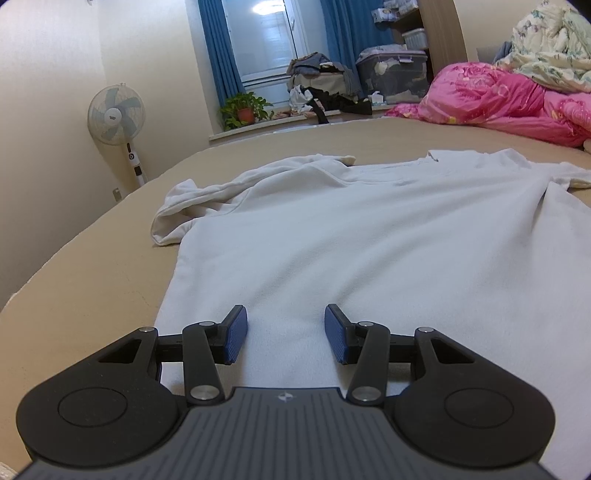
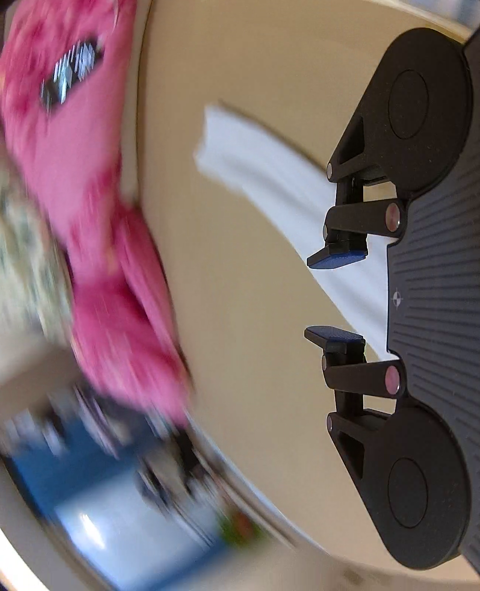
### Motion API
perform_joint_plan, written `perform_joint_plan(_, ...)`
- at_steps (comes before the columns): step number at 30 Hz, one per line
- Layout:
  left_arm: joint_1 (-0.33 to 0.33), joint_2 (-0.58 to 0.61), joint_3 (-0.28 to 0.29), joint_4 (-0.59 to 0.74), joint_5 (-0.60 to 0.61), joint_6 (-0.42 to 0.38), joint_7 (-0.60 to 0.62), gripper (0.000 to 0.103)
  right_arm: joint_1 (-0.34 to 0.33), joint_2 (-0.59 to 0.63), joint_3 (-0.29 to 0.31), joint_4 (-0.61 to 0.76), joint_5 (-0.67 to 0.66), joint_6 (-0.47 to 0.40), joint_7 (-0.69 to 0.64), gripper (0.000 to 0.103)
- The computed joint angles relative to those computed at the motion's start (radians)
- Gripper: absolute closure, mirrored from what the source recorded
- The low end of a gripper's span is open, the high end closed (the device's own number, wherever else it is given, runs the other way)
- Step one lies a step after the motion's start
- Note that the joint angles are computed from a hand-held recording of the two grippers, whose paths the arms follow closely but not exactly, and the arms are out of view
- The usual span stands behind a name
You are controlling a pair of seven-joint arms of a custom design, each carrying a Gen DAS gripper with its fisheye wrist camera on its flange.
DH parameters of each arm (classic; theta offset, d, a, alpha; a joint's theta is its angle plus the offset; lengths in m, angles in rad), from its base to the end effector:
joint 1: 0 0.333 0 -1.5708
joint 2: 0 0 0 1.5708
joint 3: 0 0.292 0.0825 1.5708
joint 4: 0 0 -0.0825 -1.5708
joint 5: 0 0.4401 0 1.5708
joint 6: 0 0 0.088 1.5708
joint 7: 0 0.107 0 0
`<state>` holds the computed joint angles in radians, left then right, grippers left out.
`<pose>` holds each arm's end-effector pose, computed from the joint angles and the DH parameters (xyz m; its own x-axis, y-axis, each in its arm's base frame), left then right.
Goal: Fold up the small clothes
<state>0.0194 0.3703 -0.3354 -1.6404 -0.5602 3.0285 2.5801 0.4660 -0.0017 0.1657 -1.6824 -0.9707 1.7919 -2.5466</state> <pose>0.7302 -0.1612 0.4791 -0.5226 -0.8170 -0.2436 -0.3053 0.4461 -0.8413 0.5514 0.3165 0.5991 -0.7965 -0.3765 -0.4731 0.0483 0.7403 -0.6705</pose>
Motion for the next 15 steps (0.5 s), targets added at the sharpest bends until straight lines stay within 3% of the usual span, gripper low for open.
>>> perform_joint_plan(3,-0.090,-0.020,0.113,0.000,0.133,-0.046,-0.125,0.050,0.038,0.053,0.024,0.097,0.016,0.076,-0.125,0.067)
perform_joint_plan(6,-0.130,-0.046,0.189,0.055,0.277,-0.254,-0.255,0.050,0.089,0.086,0.035,0.164,0.034,0.106,-0.207,0.066)
perform_joint_plan(9,-0.101,-0.048,0.195,0.181,0.341,-0.558,-0.288,0.040,0.141,0.115,0.039,0.217,0.073,0.089,-0.248,0.066)
perform_joint_plan(11,-0.066,-0.061,0.193,0.231,0.320,-0.693,-0.301,0.038,0.168,0.127,0.037,0.233,0.107,0.080,-0.238,0.066)
perform_joint_plan(15,0.013,-0.121,0.195,0.201,0.190,-0.745,-0.307,0.038,0.208,0.169,0.033,0.227,0.167,0.115,-0.170,0.066)
